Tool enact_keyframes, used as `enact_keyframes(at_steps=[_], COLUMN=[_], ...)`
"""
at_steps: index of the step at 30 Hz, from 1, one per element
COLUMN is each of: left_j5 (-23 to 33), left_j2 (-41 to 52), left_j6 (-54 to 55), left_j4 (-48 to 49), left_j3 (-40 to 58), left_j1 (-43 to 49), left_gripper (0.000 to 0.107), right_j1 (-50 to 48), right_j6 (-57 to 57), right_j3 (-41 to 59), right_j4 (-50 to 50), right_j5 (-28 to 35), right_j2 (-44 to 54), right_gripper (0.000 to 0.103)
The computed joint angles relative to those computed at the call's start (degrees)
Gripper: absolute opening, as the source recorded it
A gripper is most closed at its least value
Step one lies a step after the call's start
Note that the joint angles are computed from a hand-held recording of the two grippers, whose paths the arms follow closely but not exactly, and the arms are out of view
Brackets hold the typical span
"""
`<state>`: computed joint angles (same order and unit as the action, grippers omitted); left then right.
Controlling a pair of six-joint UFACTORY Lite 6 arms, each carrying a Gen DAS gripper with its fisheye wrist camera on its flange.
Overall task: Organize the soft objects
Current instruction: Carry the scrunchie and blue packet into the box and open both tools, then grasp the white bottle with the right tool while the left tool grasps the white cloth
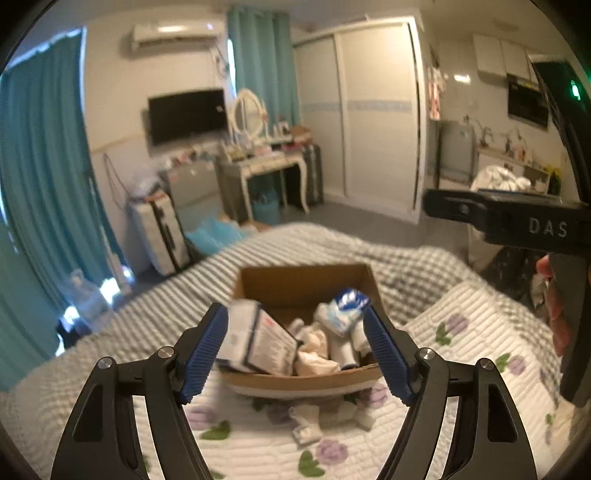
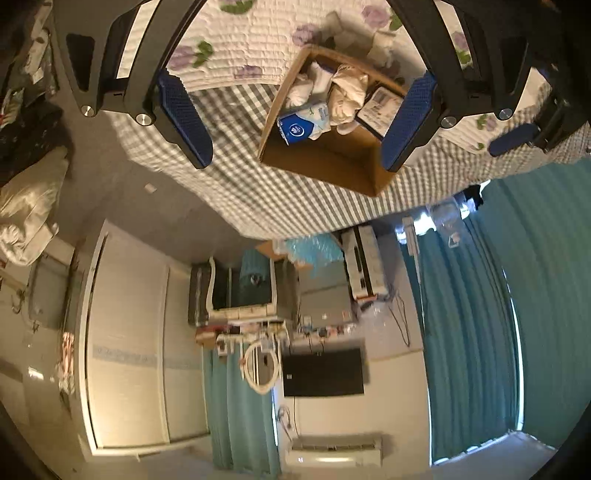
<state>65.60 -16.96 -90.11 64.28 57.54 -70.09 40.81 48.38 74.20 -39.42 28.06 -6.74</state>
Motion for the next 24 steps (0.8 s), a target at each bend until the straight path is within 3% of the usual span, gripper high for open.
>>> enact_keyframes(at_steps=[2,5,7,11,16,20,24], left_j5=[7.99,19.67,27.37,31.19,25.22,10.55,-2.40], left_j2=[-2.67,-4.84,-5.38,-7.83,-11.71,-13.45,-9.27], left_j6=[-0.63,-3.42,-6.35,-10.45,-15.56,-18.31,-21.74], left_j4=[0.29,0.85,1.04,0.15,-2.80,-4.44,-2.65], left_j3=[1.45,3.42,3.85,-0.46,-11.38,-21.75,-28.12], left_j1=[-6.60,-15.86,-21.32,-25.47,-22.39,-12.46,-3.57], left_gripper=[0.077,0.090,0.090,0.090,0.090,0.090,0.090], right_j1=[3.34,9.43,14.40,20.69,20.09,16.59,13.39], right_j6=[0.00,3.48,7.91,13.10,21.13,31.56,48.35], right_j3=[0.11,-2.04,-4.10,-10.76,-23.11,-29.53,-30.10], right_j4=[-0.54,-4.62,-8.92,-11.39,-13.49,-19.83,-34.51], right_j5=[5.59,12.10,16.92,20.66,13.47,3.07,-5.53], right_j2=[-4.78,-11.85,-14.96,-18.45,-17.66,-10.80,2.49], right_gripper=[0.093,0.098,0.103,0.103,0.103,0.103,0.102])
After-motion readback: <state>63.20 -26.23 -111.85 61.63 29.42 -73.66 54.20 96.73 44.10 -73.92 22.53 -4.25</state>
